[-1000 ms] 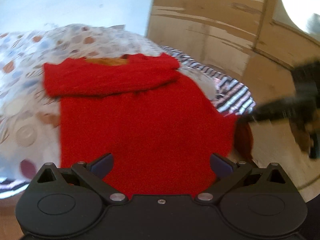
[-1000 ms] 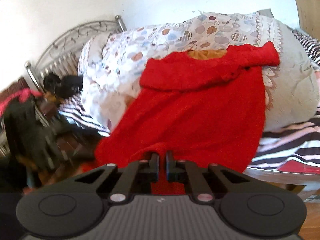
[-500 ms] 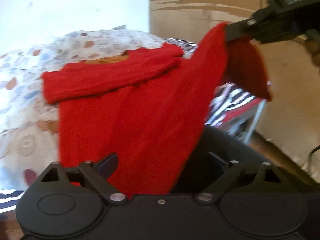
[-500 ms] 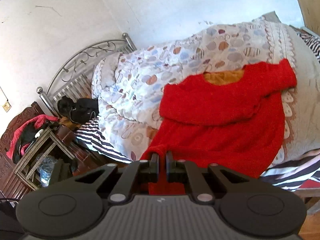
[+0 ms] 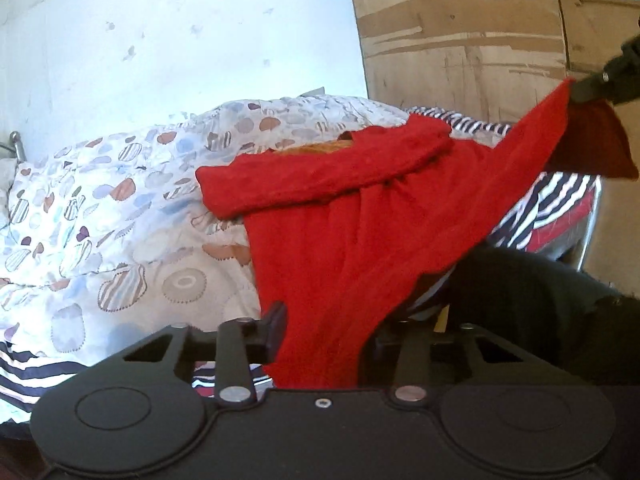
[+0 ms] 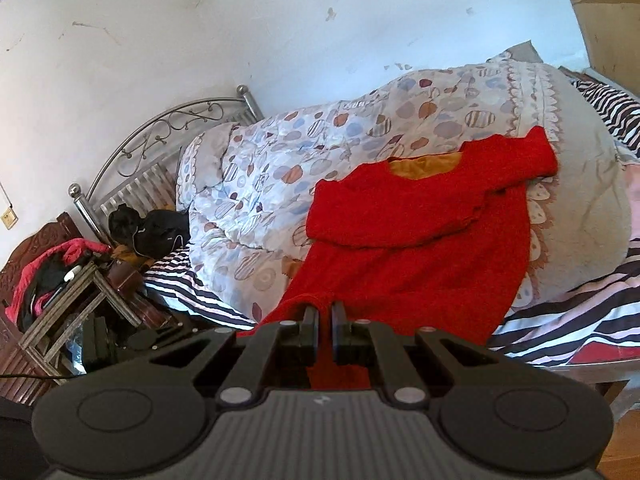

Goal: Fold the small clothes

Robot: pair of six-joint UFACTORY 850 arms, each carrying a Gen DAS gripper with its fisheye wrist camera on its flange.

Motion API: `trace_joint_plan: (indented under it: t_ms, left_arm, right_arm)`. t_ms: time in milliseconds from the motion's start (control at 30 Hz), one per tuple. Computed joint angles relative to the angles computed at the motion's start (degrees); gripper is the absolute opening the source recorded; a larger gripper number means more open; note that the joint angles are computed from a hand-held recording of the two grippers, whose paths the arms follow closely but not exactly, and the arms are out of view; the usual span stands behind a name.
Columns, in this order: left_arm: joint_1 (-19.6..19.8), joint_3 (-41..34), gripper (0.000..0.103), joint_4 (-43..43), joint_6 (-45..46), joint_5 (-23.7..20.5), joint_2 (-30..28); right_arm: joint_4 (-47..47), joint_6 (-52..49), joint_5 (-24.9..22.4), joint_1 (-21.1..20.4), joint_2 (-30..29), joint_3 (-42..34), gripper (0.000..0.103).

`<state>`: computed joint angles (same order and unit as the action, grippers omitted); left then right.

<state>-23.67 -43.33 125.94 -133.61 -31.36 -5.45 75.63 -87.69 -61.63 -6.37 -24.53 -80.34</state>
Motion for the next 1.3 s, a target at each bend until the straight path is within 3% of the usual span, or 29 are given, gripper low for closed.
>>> trace_joint_plan:
  t_ms: [133, 200, 267, 400, 500, 633, 767, 833, 933, 1000, 1067, 1300]
  left_arm:
    - [-0.31, 0.13, 0.011, -1.86, 1.92, 0.22, -0.67]
    - [-0.89, 0.70, 0.008, -2.83, 2.09, -1.27, -0.79]
    - [-1.64, 1.71, 0.006, -2.33, -0.04, -2.77, -0.28]
    - [-4.54, 3.35, 0.005, -3.63, -1.00, -10.56, 0.15]
    - [-6.21, 4.50, 0.005, -3.24, -3.94, -14.93, 1.25]
    - [-6.78, 4.10, 0.005, -3.85, -2.35, -15.30, 1.97]
    - [-6.73, 3.72, 0.005, -3.86, 0.19, -14.34, 2.33]
    - [-6.69, 3.62, 0.005, -3.67, 0.62, -13.75, 2.61]
    - [-6.55, 3.26, 0.005, -3.76, 1.86, -13.29, 2.63]
    - [-6.37, 3.00, 0.005, -3.99, 2.68, -12.87, 2.55]
    - [-6.33, 2.76, 0.005, -4.58, 3.74, -12.43, 2.46]
    - [-5.47, 1.34, 0.005, -3.88, 4.47, -11.02, 2.91]
  right_arm:
    - [2.32, -4.98, 2.07, -0.22, 1.86, 3.11, 0.006]
    - [4.87, -12.41, 5.78, 0.02, 4.24, 6.84, 0.006]
    - [7.37, -19.31, 8.47, 0.24, 6.40, 10.60, 0.005]
    - [15.90, -34.32, 13.12, 0.60, 11.07, 18.86, 0.005]
    - [25.09, -45.65, 12.89, 0.15, 14.15, 24.98, 0.005]
    - [21.77, -44.30, 12.46, -0.24, 13.40, 26.02, 0.005]
    - [16.82, -41.31, 16.09, 0.06, 11.28, 24.59, 0.006]
    - [11.92, -36.85, 16.06, -0.28, 9.82, 23.06, 0.010]
    - [8.26, -34.25, 14.51, -1.38, 8.70, 22.27, 0.026]
    - [8.69, -36.92, 14.98, -2.24, 9.05, 23.04, 0.046]
    - [9.13, -40.32, 17.22, -2.70, 9.59, 23.96, 0.058]
    - [18.73, -65.95, 24.04, -3.27, 8.75, 27.65, 0.064]
